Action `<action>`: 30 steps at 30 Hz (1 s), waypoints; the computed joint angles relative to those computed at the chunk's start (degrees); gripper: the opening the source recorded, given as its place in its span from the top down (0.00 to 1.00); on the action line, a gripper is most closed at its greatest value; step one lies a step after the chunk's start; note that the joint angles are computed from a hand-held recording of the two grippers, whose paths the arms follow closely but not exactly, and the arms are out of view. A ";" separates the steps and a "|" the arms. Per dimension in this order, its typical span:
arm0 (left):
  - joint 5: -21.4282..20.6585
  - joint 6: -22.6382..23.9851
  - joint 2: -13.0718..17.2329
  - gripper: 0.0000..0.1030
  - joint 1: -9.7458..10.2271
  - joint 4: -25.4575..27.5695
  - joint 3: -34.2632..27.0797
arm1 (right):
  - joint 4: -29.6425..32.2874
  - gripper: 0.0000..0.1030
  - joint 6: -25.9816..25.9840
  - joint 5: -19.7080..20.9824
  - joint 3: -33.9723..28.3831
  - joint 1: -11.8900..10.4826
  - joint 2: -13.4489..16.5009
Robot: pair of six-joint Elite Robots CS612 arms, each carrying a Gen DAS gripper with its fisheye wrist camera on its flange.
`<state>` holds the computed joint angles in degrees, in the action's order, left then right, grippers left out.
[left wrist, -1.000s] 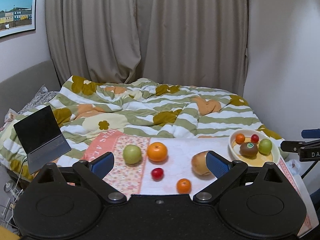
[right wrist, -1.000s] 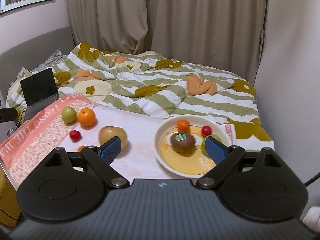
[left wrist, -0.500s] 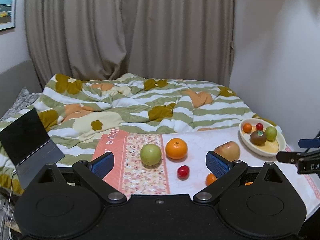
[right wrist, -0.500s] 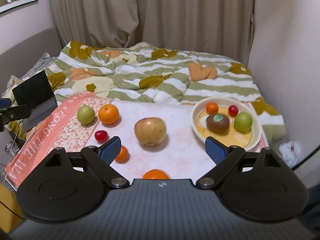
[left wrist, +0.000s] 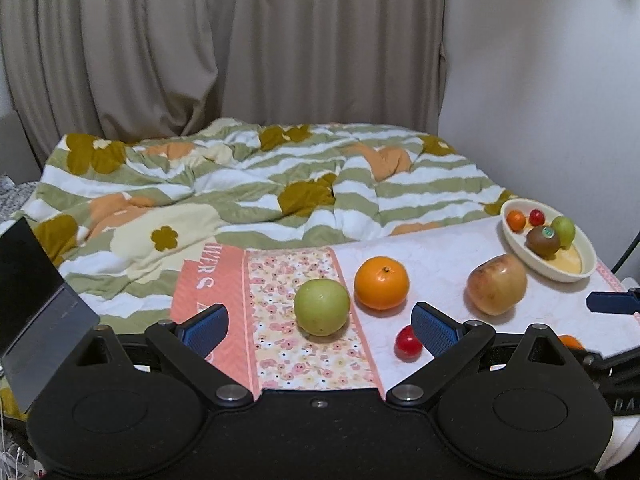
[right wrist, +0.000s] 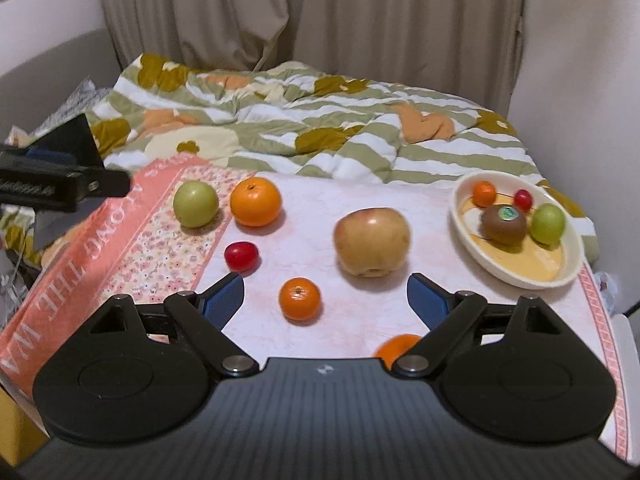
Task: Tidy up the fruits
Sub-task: 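Withdraw both open tools from the bowl back over the cloth, then grasp the green apple with the left tool while the right tool grasps a tangerine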
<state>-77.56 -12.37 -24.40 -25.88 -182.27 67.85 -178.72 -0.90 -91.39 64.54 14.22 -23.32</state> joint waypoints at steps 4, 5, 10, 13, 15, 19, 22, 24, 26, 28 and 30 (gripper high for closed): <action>-1.75 1.39 2.75 0.04 0.79 4.28 -4.95 | 3.68 0.00 -0.74 0.74 -3.70 0.33 2.22; -2.15 1.57 3.40 0.05 0.90 5.33 -6.09 | 4.41 0.00 -0.59 1.09 -4.48 0.36 2.68; -3.90 1.89 6.63 0.09 1.55 12.00 -12.18 | 9.27 0.06 0.02 1.78 -9.09 0.49 5.22; -3.90 1.80 8.26 0.12 1.68 14.06 -14.88 | 10.97 0.07 0.33 2.13 -10.45 0.44 6.11; -3.88 1.26 9.06 0.15 1.75 14.93 -16.21 | 11.81 0.07 0.68 1.89 -11.19 0.52 6.53; -4.40 0.24 10.41 0.20 1.88 16.67 -18.59 | 13.37 0.14 1.22 2.32 -12.22 0.46 7.07; -5.50 -0.08 11.01 0.36 2.06 18.05 -19.84 | 14.73 0.21 1.38 2.38 -12.93 0.36 7.43; -6.69 -0.50 11.12 0.42 2.20 17.40 -19.87 | 15.26 0.22 1.49 2.63 -13.17 0.29 7.52; -6.32 -0.09 10.98 0.42 2.07 17.33 -19.62 | 15.38 0.22 1.38 2.55 -13.31 0.30 7.61; -5.94 0.50 10.79 0.42 1.94 16.91 -19.15 | 15.50 0.23 1.37 2.47 -13.42 0.32 7.67; -5.82 0.82 10.58 0.42 1.86 16.75 -18.72 | 15.97 0.26 1.56 2.53 -13.75 0.30 7.83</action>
<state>-83.38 -11.55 -13.82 -24.02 -165.52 49.13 -162.75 0.66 -88.86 50.79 14.52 -15.49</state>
